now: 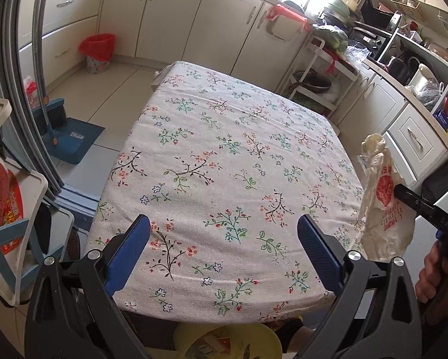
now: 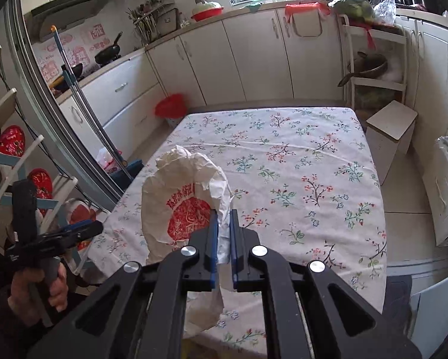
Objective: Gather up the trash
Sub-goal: 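Carry the white bag to the yellow basin and open the right tool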
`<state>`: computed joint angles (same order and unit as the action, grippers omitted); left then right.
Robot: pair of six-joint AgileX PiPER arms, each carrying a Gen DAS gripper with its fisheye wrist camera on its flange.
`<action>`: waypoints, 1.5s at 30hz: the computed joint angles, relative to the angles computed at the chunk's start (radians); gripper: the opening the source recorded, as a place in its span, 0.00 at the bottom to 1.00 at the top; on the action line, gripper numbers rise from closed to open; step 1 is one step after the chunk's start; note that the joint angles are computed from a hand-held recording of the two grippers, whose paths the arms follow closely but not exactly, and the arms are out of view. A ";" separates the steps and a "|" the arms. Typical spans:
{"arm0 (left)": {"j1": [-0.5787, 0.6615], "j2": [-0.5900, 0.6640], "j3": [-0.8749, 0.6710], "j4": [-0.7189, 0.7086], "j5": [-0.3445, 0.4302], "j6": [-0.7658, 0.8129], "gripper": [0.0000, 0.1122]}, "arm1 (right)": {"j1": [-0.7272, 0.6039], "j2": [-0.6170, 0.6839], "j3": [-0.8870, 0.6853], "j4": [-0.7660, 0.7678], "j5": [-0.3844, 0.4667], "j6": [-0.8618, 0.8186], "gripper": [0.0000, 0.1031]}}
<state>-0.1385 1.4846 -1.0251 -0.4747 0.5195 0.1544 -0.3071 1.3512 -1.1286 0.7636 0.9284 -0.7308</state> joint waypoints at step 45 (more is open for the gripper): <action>-0.012 -0.292 0.170 0.198 -0.121 -0.129 0.84 | 0.256 -0.506 0.381 -0.059 -0.111 0.117 0.08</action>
